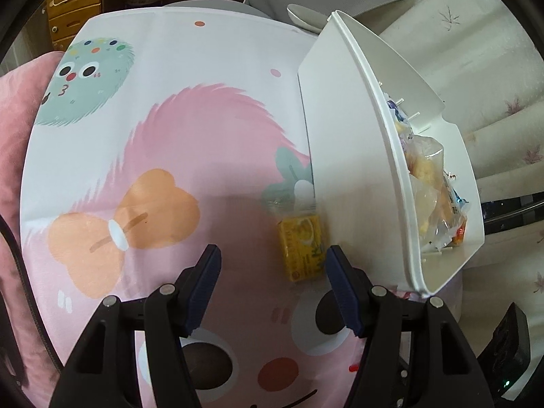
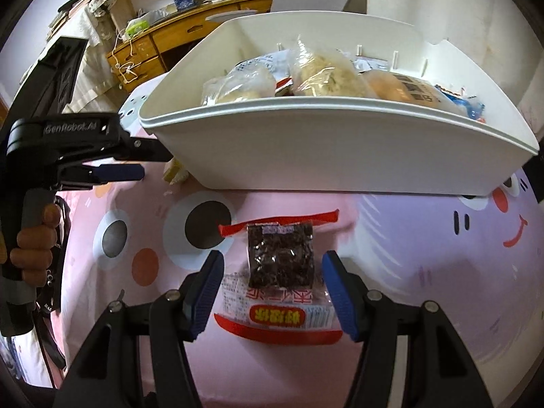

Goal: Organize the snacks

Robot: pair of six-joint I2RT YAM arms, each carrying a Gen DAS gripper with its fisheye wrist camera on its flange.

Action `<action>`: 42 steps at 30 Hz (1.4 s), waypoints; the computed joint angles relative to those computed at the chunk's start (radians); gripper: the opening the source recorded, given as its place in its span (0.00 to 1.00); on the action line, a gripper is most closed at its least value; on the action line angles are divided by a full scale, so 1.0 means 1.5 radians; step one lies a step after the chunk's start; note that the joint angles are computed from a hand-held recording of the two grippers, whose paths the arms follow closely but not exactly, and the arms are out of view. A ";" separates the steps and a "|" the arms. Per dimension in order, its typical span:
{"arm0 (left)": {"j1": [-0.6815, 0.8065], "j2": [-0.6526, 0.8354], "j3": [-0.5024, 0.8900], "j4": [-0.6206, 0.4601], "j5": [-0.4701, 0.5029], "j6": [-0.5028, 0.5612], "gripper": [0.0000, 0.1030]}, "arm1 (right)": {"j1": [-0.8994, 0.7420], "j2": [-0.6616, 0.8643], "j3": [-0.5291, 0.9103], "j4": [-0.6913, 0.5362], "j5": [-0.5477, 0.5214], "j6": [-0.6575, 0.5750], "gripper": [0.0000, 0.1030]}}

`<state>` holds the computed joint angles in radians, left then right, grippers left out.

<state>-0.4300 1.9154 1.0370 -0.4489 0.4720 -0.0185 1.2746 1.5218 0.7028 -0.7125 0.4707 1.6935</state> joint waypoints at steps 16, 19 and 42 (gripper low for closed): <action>-0.031 0.004 0.015 -0.008 -0.040 -0.022 0.55 | -0.029 0.008 -0.016 0.038 -0.017 -0.107 0.52; -0.034 -0.004 0.008 -0.004 -0.058 -0.031 0.49 | -0.035 0.024 -0.002 0.027 -0.019 -0.124 0.44; -0.011 -0.029 0.029 -0.070 -0.003 0.274 0.58 | -0.003 0.000 0.007 0.013 -0.058 -0.122 0.39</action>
<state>-0.4461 1.8725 1.0805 -0.5532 0.4682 0.3931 1.2699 1.5224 0.7128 -0.6933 0.3833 1.5098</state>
